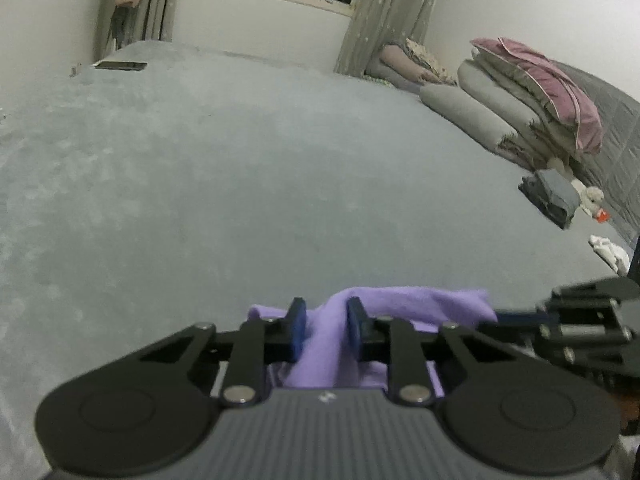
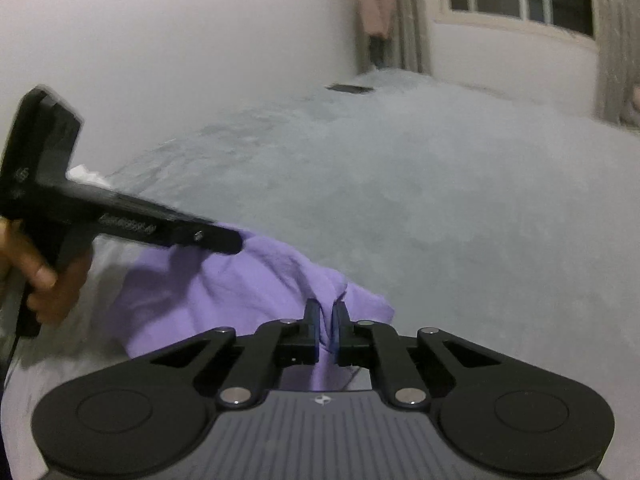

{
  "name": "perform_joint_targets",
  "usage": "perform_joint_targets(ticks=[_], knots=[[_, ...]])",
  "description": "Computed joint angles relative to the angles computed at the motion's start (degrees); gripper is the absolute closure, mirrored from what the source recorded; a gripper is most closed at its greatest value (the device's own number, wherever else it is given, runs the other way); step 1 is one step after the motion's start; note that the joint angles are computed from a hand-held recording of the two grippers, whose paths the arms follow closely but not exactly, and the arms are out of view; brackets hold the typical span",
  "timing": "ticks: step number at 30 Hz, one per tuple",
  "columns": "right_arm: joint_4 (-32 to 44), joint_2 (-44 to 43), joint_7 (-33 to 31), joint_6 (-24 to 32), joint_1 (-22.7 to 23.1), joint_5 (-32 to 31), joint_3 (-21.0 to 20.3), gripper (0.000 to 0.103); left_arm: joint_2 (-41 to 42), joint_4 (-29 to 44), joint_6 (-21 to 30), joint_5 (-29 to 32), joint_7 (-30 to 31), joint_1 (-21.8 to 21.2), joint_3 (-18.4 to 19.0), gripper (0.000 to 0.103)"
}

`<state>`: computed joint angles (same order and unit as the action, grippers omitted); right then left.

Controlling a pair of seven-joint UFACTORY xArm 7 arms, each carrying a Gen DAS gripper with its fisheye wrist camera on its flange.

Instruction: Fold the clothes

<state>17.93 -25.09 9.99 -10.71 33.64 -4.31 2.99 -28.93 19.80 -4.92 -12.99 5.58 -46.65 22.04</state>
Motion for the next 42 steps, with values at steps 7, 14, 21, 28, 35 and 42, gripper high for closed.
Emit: perform_joint_targets(ticks=[7, 14, 21, 28, 35, 42], knots=[[-0.7, -0.3, 0.5, 0.8, -11.2, 0.4, 11.2, 0.095, -0.9, -0.7, -3.7, 2.0, -1.0, -4.4, 6.4, 0.081], [-1.4, 2.6, 3.7, -4.0, -6.7, -0.5, 2.9, 0.058, 1.1, 0.6, -3.2, 3.2, -2.9, -6.1, 8.3, 0.039], [-1.3, 3.3, 7.3, -5.3, 3.9, -4.9, -9.5, 0.086, 6.2, 1.3, -3.7, 4.7, -8.1, 7.8, -7.4, 0.090], [-1.3, 3.1, 12.1, -6.5, 6.1, -9.4, -14.3, 0.085, 6.5, 1.4, -4.6, 8.1, -13.9, 25.4, -26.6, 0.099], [0.1, 3.3, 10.6, -3.8, 0.4, -7.2, -7.1, 0.086, 6.0, 1.3, -5.2, 11.1, -17.2, 29.6, -30.6, 0.102], [-1.1, 1.8, 8.7, -5.2, -1.9, -6.1, -4.0, 0.085, 5.5, 0.9, -5.5, 12.8, -18.8, 31.7, -32.6, 0.102]])
